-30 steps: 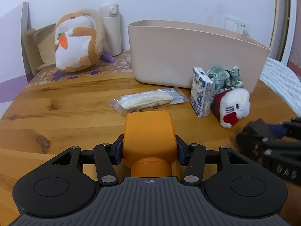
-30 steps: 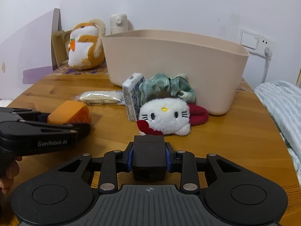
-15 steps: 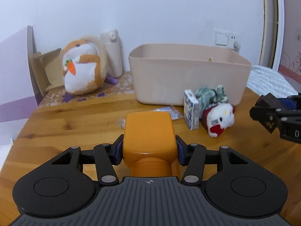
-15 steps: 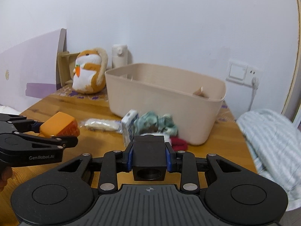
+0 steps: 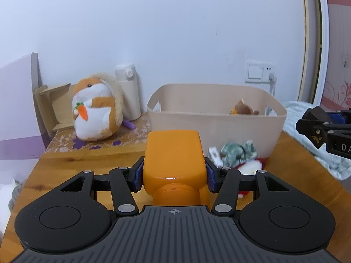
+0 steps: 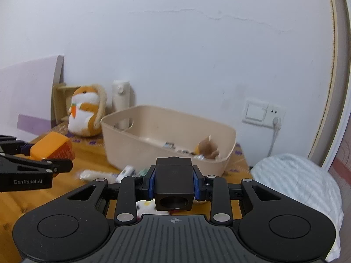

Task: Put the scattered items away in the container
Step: 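Lift orange box and black cube over the container and open both tools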

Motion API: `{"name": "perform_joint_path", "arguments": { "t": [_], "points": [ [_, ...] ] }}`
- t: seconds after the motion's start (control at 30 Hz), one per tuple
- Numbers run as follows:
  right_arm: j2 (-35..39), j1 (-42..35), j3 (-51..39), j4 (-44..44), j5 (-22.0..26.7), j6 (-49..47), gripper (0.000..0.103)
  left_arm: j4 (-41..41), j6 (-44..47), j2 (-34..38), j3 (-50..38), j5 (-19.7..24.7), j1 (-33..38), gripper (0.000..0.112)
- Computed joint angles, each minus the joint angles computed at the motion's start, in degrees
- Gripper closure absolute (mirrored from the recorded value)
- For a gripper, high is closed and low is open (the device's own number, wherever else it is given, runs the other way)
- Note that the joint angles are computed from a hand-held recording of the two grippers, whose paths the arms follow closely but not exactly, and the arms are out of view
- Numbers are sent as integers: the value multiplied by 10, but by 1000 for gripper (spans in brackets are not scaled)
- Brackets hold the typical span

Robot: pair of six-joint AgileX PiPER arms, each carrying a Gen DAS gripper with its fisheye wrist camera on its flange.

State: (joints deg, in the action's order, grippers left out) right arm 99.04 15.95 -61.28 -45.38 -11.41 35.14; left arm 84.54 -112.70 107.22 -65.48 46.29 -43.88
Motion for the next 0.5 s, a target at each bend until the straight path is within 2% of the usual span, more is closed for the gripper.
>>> {"name": "perform_joint_path", "arguments": {
  "t": [0.27,0.4,0.5],
  "points": [
    [39,-12,-82,-50,17,76,74,-6,39,22,-86,-30,34,58],
    [71,-16,-143,-133,32,168,74,-27,79,59,-155,-35,53,58],
    [100,-19,-192,-249,41,292,74,-48,117,90,-208,-43,71,58]
  ]
}}
